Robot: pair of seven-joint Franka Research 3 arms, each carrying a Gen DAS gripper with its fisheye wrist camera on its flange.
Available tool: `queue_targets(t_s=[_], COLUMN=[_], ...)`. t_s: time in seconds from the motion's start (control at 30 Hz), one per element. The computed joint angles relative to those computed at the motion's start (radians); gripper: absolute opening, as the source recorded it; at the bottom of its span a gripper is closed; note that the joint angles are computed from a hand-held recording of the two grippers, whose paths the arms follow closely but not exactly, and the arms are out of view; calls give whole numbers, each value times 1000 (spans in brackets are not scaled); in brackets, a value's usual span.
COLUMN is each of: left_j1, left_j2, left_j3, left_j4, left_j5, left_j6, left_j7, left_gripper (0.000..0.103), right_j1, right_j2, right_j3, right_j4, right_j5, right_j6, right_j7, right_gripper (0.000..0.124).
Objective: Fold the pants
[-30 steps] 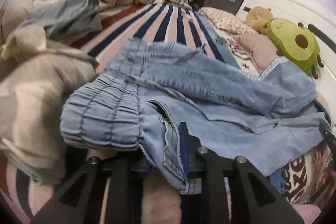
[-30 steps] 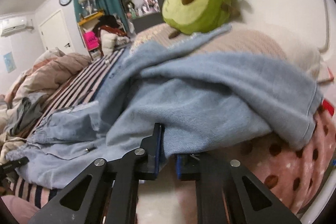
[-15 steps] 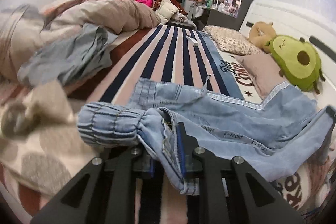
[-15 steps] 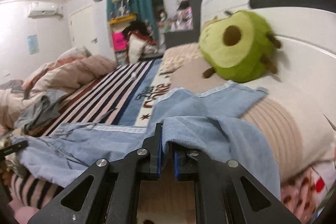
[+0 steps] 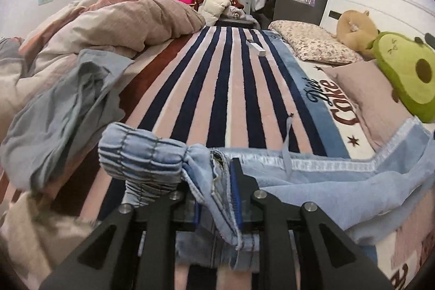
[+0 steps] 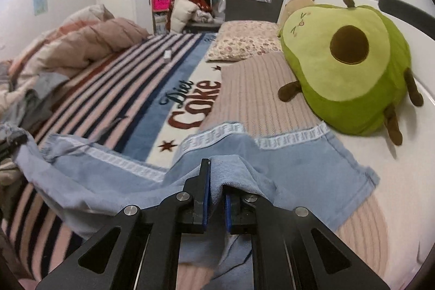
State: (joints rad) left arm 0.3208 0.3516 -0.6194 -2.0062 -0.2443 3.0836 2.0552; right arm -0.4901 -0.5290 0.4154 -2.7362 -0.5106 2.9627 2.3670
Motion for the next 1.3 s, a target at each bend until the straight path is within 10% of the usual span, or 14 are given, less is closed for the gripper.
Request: queue_targets(t_s=[0.33,0.4,0.43,0.57,0.7,0.83,1.0,1.3], left_j1=[-216,-129,-104,75,272,294,130,524], left_j2=[158,173,166,142,154,150,60,-4], left_j3=[208,101,71,-123,-326,-336,-149,-561], left_j4=[188,187,164,81,47,66,58,-115], left_j5=[188,145,131,130,125,146,145,-82], left_j6=[-73,-88,-54,33,33,-16,-72,36], left_j7=[-190,-138,-117,-32,-25,-78,-135,178], left_gripper=[34,77,83,90,91,91,91,102], right_j1=[-41,31,66,151,207,289,358,266], right_j2=[175,181,168,64,-115,-287,-372,-313], right_j3=[-8,-82,-116,-159,-135,-120,-101,8], right_j4=[88,75,59,-7,-85,-159,-249,-266], right_j5=[-172,-145,-137,-77,0,104,200,141], right_j6=[-45,-26,-4,12,-40,-171,-257,-269], right_j7=[92,45,30,-20,-58,-83,-101,-48], right_gripper=[8,23,34,71,75,80,83,83])
